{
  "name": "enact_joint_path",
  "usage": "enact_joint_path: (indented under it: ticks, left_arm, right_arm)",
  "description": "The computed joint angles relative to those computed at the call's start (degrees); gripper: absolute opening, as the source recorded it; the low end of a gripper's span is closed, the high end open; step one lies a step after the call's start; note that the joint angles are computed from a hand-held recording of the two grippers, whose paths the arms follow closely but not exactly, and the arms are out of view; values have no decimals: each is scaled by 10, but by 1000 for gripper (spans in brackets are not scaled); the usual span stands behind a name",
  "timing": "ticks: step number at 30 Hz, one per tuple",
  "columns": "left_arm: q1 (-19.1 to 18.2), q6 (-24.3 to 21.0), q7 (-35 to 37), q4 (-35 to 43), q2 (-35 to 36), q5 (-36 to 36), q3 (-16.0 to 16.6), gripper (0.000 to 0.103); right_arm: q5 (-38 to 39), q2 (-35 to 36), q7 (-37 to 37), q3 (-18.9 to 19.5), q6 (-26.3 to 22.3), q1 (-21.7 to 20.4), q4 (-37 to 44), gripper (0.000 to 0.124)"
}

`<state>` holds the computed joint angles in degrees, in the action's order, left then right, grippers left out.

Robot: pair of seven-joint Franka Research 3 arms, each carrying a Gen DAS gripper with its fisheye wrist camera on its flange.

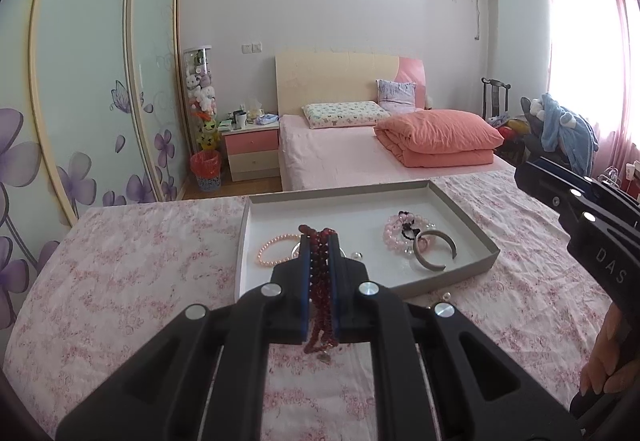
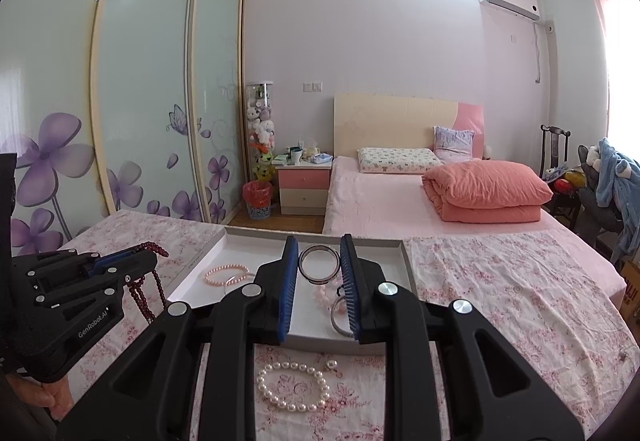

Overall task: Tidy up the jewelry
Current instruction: 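Lift and carry the ring and the dark red beads over the grey tray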

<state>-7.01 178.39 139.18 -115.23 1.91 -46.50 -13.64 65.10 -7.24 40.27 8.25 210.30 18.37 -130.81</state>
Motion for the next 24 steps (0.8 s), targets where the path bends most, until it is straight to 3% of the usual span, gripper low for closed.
enact_joint_path:
  ticks: [10,18,22,24]
  left_arm:
    - [22,11,-126,45,49,131,-14,9]
    - [18,14,-245,99,100,267,1,9]
    - [10,-4,-301,143,134,325,15,9]
    - [11,-20,-321,169,154,346,15,9]
  right_arm:
    - [-25,29,13,-11,1,-4,33,23]
    - [-22,65,9,-27,-24,-11,80,23]
    - [23,93,-28,-39,-65,-13,127,23]
    - [91,113,-88,-52,-96,-9,168,23]
